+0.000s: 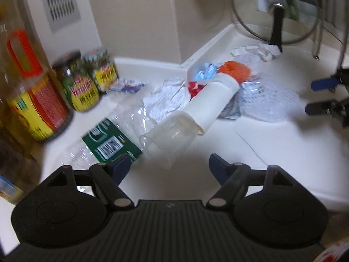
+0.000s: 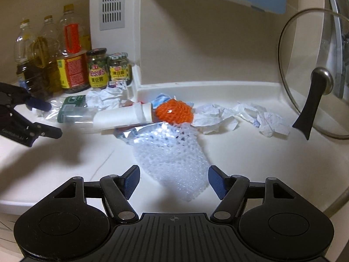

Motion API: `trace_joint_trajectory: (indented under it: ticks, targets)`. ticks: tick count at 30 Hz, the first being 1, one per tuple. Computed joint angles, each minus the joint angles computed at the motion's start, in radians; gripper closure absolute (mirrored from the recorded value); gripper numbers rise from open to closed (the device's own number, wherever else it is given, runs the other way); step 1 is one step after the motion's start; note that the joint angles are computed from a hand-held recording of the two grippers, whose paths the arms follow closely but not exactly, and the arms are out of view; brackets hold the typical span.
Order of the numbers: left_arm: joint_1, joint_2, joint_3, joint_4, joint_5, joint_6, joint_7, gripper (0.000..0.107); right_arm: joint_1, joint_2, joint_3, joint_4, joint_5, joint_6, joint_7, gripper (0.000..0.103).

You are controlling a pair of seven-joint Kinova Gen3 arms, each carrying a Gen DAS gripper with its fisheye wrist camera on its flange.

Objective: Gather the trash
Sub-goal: 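Grasp the clear plastic cup with the left tool while the right tool grasps the white foam net, then carry the cup and foam net with both tools over the wastebasket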

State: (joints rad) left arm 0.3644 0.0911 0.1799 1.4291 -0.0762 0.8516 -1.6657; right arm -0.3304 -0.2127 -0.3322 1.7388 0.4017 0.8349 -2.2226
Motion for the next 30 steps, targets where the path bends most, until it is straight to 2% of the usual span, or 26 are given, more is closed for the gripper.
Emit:
trace_joint_trajectory:
  ticks: [5, 8, 10, 13, 19, 20, 22, 24, 25, 26, 30]
  targets:
    - [-0.007, 0.044, -0.002, -0.013, 0.049, -0.016, 0.018, 0.049, 0.0, 0.024, 0.038, 0.0, -0.027, -0.022, 0.049, 0.034]
    - [0.005, 0.06, -0.009, -0.013, 0.047, -0.035, 0.067, 0.067, -0.003, 0.042, 0.064, -0.004, -0.051, -0.044, 0.097, 0.034]
    - [0.003, 0.06, -0.012, -0.005, 0.065, -0.049, 0.099, 0.083, -0.005, 0.062, 0.078, -0.013, -0.066, -0.053, 0.132, 0.034]
    - [0.001, 0.044, -0.013, 0.025, 0.088, -0.077, 0.141, 0.095, -0.009, 0.091, 0.098, -0.022, -0.091, -0.066, 0.172, 0.034]
    - [0.034, -0.011, -0.011, 0.09, 0.013, -0.105, 0.337, 0.102, -0.012, 0.113, 0.127, -0.018, -0.132, -0.082, 0.231, 0.034]
    - [0.037, -0.02, -0.007, 0.099, 0.001, -0.107, 0.366, 0.103, -0.013, 0.11, 0.125, -0.016, -0.128, -0.08, 0.233, 0.036]
    - [0.043, -0.037, 0.001, 0.115, -0.024, -0.106, 0.418, 0.103, -0.016, 0.102, 0.113, -0.013, -0.109, -0.07, 0.234, 0.062]
    - [0.043, -0.055, 0.009, 0.133, -0.03, -0.109, 0.461, 0.103, -0.021, 0.095, 0.099, -0.012, -0.09, -0.054, 0.221, 0.075]
    - [0.042, -0.064, 0.014, 0.142, -0.03, -0.111, 0.474, 0.104, -0.022, 0.09, 0.091, -0.01, -0.08, -0.046, 0.204, 0.088]
    - [0.043, -0.075, 0.019, 0.153, -0.036, -0.115, 0.49, 0.104, -0.022, 0.084, 0.086, -0.007, -0.073, -0.039, 0.189, 0.093]
    - [0.038, -0.118, 0.038, 0.193, -0.043, -0.126, 0.522, 0.104, -0.023, 0.043, 0.074, 0.007, -0.087, -0.02, 0.165, 0.096]
